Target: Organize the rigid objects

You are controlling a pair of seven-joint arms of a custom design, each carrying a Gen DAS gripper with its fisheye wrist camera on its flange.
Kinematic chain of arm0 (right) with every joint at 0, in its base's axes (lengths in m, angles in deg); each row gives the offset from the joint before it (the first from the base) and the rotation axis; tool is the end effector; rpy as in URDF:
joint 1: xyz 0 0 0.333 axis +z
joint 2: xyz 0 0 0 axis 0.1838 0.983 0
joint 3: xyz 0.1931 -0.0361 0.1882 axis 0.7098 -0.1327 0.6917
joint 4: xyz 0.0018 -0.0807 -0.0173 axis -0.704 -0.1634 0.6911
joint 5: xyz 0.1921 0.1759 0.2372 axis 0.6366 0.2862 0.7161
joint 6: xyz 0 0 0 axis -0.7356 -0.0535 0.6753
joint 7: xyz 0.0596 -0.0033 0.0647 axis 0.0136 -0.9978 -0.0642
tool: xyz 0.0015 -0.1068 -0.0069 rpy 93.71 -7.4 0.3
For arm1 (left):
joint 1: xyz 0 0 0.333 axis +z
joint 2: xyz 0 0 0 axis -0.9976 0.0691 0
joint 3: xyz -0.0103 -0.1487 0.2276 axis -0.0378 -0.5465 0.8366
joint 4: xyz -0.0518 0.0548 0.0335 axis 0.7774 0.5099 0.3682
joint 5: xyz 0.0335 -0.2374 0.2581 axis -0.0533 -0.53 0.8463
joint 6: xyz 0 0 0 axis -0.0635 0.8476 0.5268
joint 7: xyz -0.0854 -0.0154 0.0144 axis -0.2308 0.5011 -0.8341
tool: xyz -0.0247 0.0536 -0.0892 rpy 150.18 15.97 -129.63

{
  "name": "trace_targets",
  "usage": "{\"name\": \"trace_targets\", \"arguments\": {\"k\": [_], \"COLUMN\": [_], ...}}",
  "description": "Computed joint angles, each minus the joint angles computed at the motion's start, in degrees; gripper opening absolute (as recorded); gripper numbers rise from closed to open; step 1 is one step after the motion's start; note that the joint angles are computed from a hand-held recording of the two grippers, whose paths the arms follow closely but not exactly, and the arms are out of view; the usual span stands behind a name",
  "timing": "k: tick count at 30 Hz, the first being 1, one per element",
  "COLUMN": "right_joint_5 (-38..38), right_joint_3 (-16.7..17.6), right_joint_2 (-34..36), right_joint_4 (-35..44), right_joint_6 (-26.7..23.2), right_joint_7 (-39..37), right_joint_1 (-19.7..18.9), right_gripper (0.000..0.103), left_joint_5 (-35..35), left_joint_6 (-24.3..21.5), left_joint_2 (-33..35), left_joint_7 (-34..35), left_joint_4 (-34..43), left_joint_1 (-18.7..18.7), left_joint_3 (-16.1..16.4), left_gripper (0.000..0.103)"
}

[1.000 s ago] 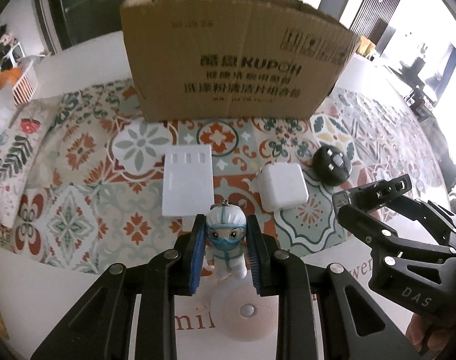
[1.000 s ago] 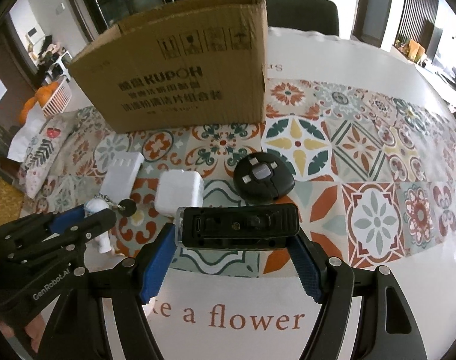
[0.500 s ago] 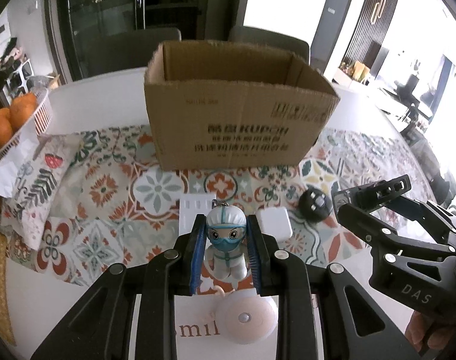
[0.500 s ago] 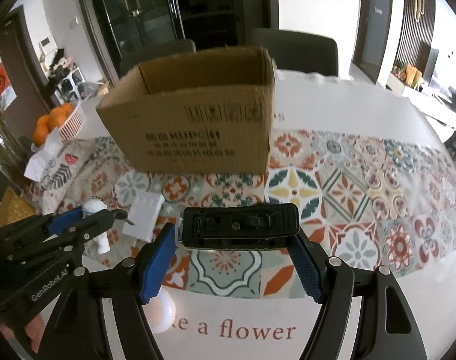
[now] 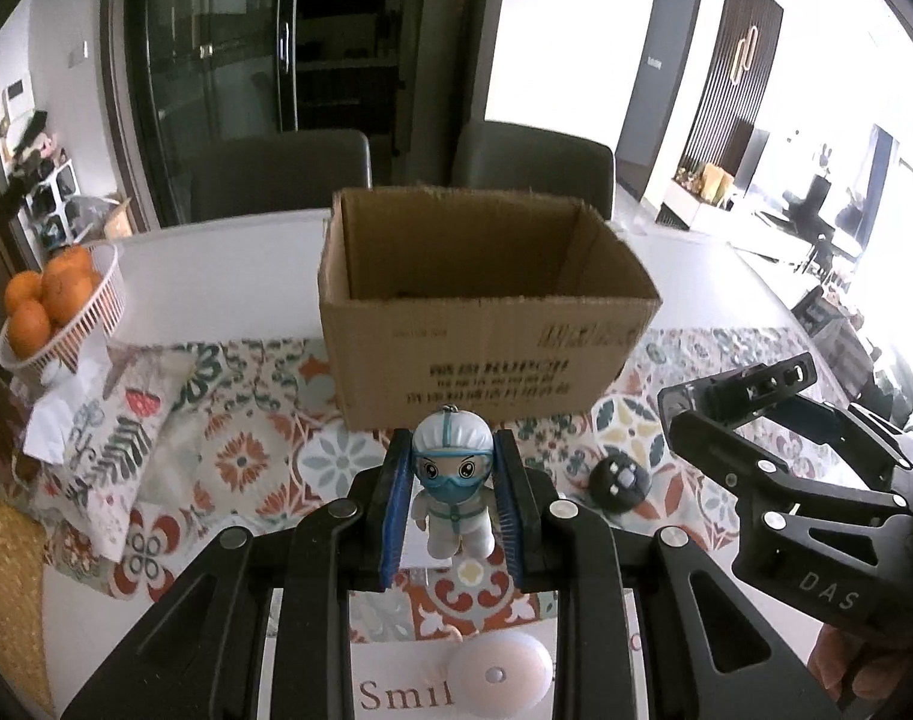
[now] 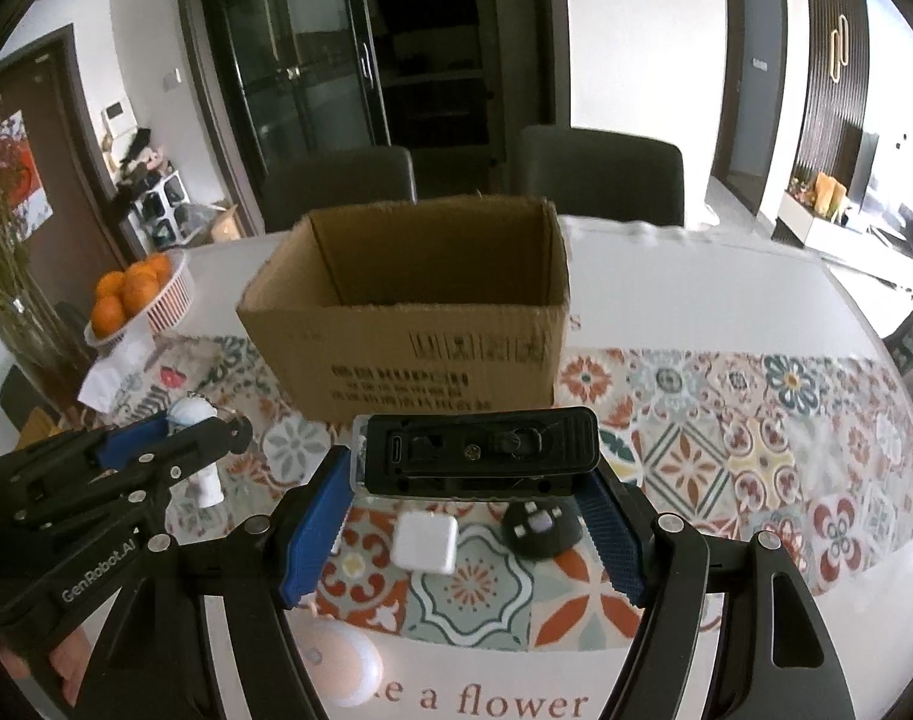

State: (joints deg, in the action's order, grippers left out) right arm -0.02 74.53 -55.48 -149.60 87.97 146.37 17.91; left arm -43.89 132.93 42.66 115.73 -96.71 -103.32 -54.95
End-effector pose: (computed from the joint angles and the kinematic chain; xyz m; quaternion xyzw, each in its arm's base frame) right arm 0.5126 0.0843 0.5226 -0.6432 0.6698 -0.2325 0.2892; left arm 0.5339 -0.3019 0.5442 -0.5686 0.7384 -0.3187 0.1730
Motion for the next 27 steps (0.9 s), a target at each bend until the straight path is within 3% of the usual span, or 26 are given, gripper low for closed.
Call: {"name": "trace_targets", "arguments": {"k": [18, 27], "right_joint_5": [-0.56, 1.39], "right_joint_3": [-0.29, -0.92], "right_joint_2": [3.38, 7.17], "right_joint_4": [7.73, 13.96], "right_joint_6": [1.91, 0.75], "right_joint_7": [-0.63, -3.28], "right_joint_1": [0.05, 0.41], "right_gripper": [0.074, 0.074], "left_joint_5": [3.13, 2.84], "left_joint_6": [-0.14, -3.03], "left_joint_2": [5.38, 10.35], "left_joint_7": [1.45, 2.96], "left_joint_4": [11.39, 20.36], "left_joint_1": [-0.81, -1.59], "left_joint_3": [1.34, 2.02], "left_gripper": [0.026, 0.026]}}
